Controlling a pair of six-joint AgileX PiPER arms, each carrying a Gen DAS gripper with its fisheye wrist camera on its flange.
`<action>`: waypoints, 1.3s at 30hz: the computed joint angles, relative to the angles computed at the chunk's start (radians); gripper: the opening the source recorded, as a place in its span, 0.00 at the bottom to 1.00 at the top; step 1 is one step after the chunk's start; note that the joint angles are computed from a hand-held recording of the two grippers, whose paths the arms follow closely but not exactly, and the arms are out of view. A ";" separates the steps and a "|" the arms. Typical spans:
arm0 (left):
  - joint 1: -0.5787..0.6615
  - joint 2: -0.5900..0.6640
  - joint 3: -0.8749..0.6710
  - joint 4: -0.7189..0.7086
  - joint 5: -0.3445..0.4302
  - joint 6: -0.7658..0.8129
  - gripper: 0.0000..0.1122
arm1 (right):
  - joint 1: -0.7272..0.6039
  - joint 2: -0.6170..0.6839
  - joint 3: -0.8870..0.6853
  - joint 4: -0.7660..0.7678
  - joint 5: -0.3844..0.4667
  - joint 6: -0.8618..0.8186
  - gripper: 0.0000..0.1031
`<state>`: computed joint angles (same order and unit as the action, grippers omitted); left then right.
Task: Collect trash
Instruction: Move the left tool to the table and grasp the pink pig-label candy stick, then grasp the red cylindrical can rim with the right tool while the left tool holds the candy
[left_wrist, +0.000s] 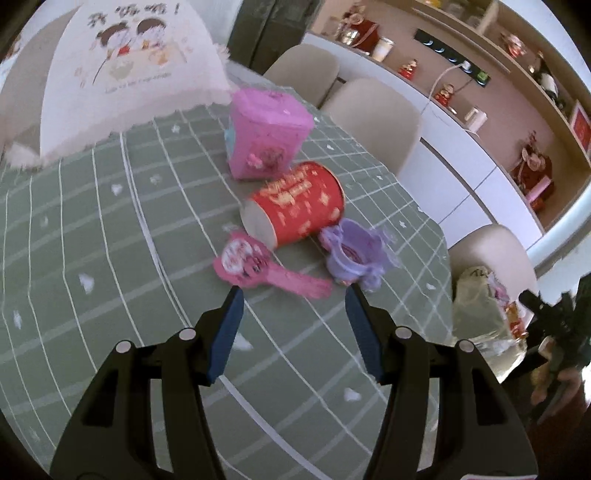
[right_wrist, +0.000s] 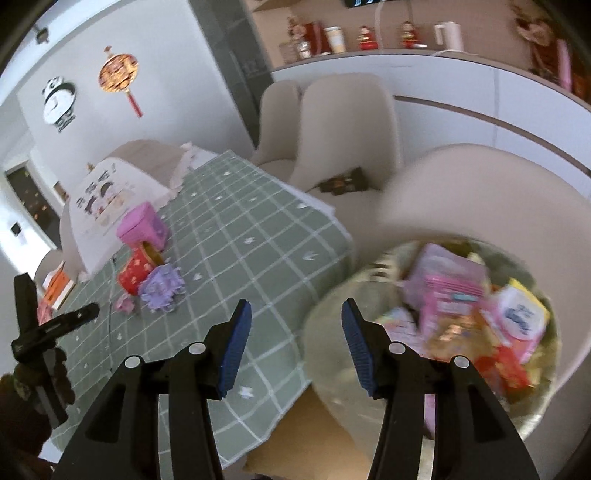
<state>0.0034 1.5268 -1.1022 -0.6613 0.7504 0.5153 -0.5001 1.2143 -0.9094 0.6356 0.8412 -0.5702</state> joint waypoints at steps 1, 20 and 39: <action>0.003 0.013 -0.009 -0.004 -0.007 0.031 0.48 | 0.044 0.013 -0.010 -0.025 -0.009 0.038 0.47; -0.161 0.222 -0.153 0.366 -0.096 -0.561 0.48 | 0.299 0.041 0.039 -0.340 -0.139 0.397 0.47; 0.063 0.020 -0.024 0.223 -0.008 -0.253 0.14 | 0.597 0.587 -0.619 -0.148 -0.052 0.144 0.47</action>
